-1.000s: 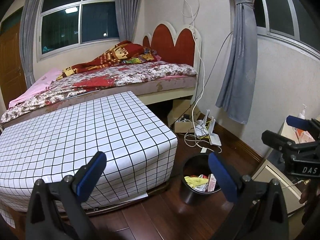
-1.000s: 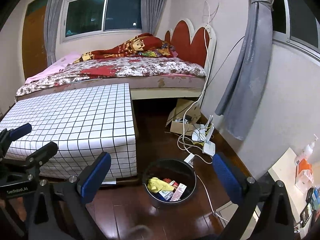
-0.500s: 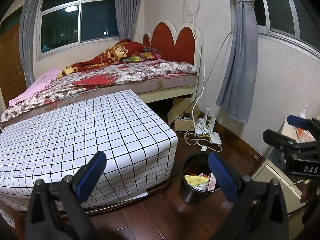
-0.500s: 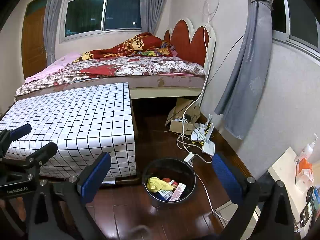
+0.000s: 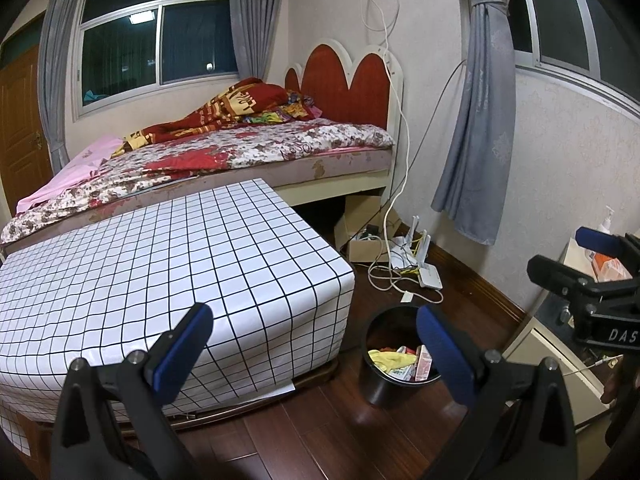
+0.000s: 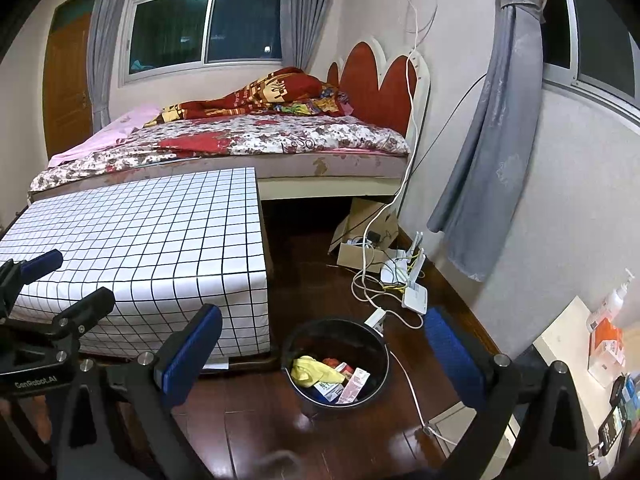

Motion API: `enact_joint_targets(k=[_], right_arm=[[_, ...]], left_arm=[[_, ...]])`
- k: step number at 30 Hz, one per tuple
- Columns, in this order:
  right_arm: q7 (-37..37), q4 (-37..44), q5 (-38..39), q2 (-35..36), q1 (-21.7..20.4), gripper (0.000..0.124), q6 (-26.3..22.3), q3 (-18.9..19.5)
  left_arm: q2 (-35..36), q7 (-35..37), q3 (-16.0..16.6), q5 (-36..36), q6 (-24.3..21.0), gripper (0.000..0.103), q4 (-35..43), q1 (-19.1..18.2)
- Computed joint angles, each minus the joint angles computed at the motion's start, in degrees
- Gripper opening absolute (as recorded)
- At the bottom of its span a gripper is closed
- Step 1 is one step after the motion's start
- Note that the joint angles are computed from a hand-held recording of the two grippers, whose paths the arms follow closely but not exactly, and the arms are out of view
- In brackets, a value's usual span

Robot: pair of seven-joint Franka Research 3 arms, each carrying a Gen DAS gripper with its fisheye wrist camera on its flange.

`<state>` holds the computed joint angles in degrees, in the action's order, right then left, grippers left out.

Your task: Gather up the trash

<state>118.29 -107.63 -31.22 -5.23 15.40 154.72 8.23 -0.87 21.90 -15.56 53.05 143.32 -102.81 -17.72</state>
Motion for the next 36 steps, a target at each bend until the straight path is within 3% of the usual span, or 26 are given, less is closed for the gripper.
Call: enact_joint_targets(k=[36], right_arm=[[0.06,-0.41,0.06,-0.49,-0.24,0.102,0.06,0.24]], left_arm=[[0.57,1.21,0.12,-0.35,-0.57,0.102,0.57,-0.43]])
